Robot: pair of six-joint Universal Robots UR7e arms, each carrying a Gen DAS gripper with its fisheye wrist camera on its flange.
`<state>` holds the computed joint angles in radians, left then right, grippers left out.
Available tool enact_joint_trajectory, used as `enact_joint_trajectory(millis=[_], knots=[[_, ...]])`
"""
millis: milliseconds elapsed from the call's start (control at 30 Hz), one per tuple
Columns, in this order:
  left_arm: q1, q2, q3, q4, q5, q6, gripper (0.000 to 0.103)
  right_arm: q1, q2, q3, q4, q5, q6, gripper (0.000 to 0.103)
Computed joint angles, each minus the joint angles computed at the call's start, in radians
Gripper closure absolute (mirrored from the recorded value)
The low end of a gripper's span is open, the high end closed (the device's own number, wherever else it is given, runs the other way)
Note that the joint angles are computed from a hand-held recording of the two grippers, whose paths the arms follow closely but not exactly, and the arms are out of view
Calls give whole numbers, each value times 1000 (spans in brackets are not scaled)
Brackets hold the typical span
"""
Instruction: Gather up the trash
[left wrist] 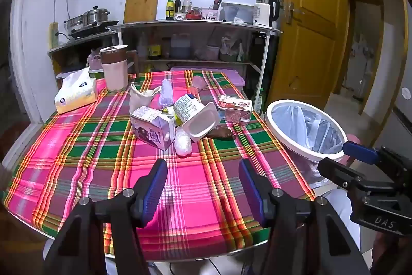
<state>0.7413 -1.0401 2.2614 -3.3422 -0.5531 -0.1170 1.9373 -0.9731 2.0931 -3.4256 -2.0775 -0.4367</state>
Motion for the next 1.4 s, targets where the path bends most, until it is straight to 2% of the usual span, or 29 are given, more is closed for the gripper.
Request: enact_joint_trajectory(millis=[1400], knots=[[-6, -16, 6, 9, 18, 4, 46, -1, -2, -5, 21, -1, 9, 32]])
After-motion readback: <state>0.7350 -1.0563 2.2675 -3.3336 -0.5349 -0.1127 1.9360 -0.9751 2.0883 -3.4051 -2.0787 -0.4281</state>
